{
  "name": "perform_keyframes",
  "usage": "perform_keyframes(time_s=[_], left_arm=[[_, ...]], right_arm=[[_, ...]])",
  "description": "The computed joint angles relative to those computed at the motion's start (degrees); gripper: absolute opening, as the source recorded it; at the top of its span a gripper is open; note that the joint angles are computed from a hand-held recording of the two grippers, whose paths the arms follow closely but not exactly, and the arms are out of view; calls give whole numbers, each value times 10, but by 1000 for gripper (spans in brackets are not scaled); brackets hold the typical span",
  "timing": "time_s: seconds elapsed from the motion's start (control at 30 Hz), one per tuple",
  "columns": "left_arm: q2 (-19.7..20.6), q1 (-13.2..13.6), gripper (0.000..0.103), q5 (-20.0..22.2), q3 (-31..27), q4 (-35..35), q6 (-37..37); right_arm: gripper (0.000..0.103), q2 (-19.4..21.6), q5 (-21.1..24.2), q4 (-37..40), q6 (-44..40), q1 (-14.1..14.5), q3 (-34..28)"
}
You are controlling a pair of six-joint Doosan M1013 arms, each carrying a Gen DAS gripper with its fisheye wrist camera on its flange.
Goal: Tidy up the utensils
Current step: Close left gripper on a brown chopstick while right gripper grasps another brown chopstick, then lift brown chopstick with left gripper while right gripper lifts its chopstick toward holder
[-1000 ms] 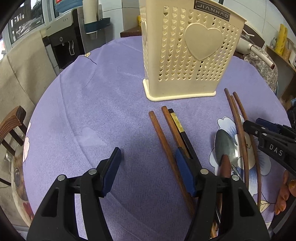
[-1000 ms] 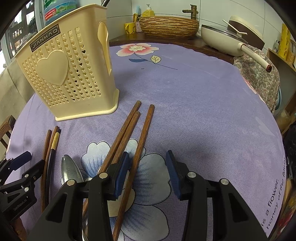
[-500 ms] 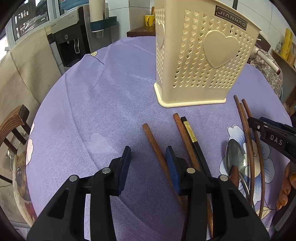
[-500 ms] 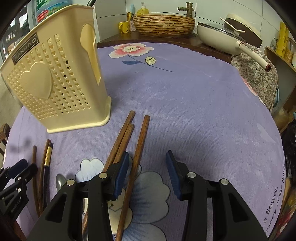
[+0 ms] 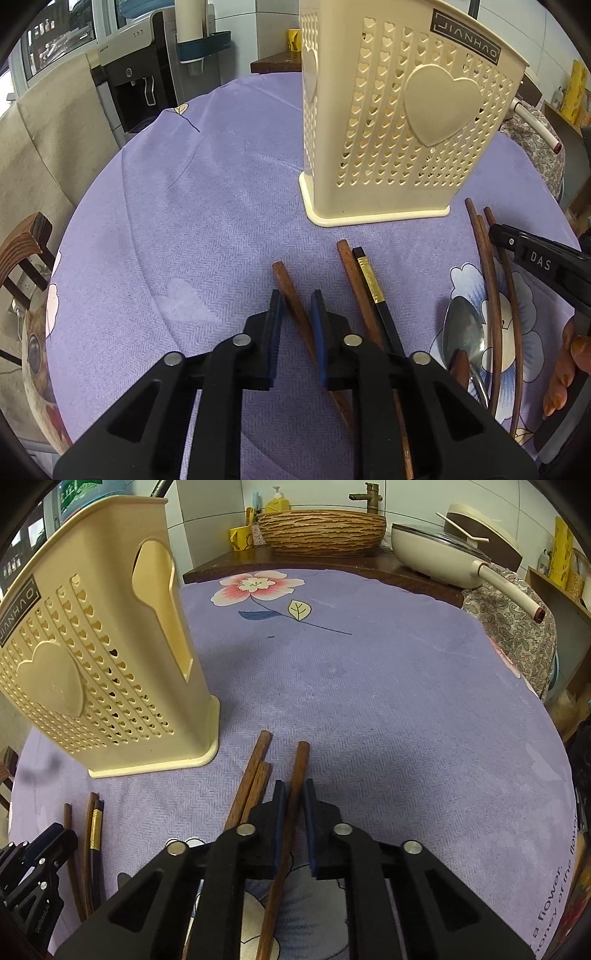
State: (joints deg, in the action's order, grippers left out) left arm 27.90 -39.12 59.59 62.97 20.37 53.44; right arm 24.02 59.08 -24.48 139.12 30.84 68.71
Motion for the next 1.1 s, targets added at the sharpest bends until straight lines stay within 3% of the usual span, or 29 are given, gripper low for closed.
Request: perform_keyframes(time_s=[0.63, 1.1], left_arm=[[1, 11, 11, -19, -2, -33, 12], [-66, 4, 9, -118, 48, -6, -43]], right_arm=[[7, -16, -34, 16, 4, -3, 24], [7, -78, -126, -76, 78, 18, 78]])
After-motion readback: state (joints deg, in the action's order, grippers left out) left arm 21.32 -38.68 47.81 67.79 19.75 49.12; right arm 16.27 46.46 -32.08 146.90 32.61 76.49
